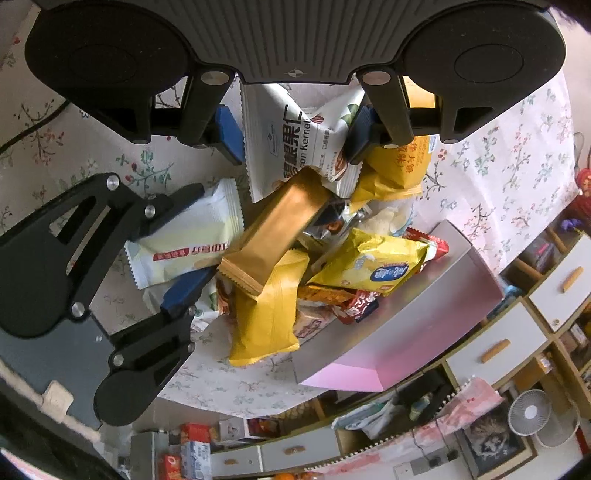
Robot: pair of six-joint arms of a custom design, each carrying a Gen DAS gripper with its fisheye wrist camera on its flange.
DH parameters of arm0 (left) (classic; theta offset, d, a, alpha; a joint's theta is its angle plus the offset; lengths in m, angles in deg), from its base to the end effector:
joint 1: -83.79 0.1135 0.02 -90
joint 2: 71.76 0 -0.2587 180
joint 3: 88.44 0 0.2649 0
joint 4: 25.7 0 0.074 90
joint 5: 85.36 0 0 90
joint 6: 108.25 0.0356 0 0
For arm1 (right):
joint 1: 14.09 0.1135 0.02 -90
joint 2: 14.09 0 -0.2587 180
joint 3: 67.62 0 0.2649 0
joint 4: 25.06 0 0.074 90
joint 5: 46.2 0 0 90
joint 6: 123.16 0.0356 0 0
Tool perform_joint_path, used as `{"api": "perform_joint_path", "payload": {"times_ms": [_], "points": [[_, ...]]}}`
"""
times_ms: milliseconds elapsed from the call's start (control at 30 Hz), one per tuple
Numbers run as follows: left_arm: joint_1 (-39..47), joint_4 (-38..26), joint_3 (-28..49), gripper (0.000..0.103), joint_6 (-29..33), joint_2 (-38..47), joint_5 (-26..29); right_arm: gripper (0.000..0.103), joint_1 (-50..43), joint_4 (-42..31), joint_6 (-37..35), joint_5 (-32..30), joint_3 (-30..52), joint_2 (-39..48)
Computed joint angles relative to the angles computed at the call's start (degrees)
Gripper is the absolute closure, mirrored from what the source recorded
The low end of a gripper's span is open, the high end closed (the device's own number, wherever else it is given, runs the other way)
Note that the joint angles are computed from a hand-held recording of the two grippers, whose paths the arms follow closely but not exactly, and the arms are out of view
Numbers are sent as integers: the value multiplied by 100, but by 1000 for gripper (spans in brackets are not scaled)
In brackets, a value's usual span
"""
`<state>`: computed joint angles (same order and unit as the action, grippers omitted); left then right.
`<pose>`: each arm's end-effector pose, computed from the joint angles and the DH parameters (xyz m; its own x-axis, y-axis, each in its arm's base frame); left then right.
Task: Organize snacks
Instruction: 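Grasp the white nut packet with the right gripper while the left grasps the white-red biscuit packet, then carry both packets over the pink box and open both grippers to drop them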
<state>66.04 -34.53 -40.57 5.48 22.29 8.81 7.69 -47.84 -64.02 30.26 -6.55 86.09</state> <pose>0.2701 -0.0892 0.0907 -0.5759 0.6058 -0.5489 0.6287 0.7574 0.1762 0.2963 0.1274 0.1052 -0.4655 -0.7230 -0.5104 -0.8177 0.5720 -0.0644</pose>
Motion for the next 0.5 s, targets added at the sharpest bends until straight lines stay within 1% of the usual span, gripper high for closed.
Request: {"api": "perform_joint_path", "payload": {"times_ms": [100, 200, 233, 267, 367, 500], "points": [[-129, 339, -177, 46, -230, 44, -327, 75, 5, 53, 38, 6, -17, -13], [-246, 602, -354, 49, -385, 7, -536, 75, 12, 123, 78, 33, -50, -21], [-258, 643, -398, 52, -452, -21, -569, 75, 17, 144, 89, 50, -69, -39], [-245, 625, -403, 60, -510, -27, -573, 75, 22, 171, 106, 64, -99, -71], [-177, 580, -449, 61, -775, -120, -494, 75, 26, 251, 176, 79, -153, -140], [-146, 619, -531, 62, -918, -276, -462, 76, -5, 352, 259, 52, -209, -229]]}}
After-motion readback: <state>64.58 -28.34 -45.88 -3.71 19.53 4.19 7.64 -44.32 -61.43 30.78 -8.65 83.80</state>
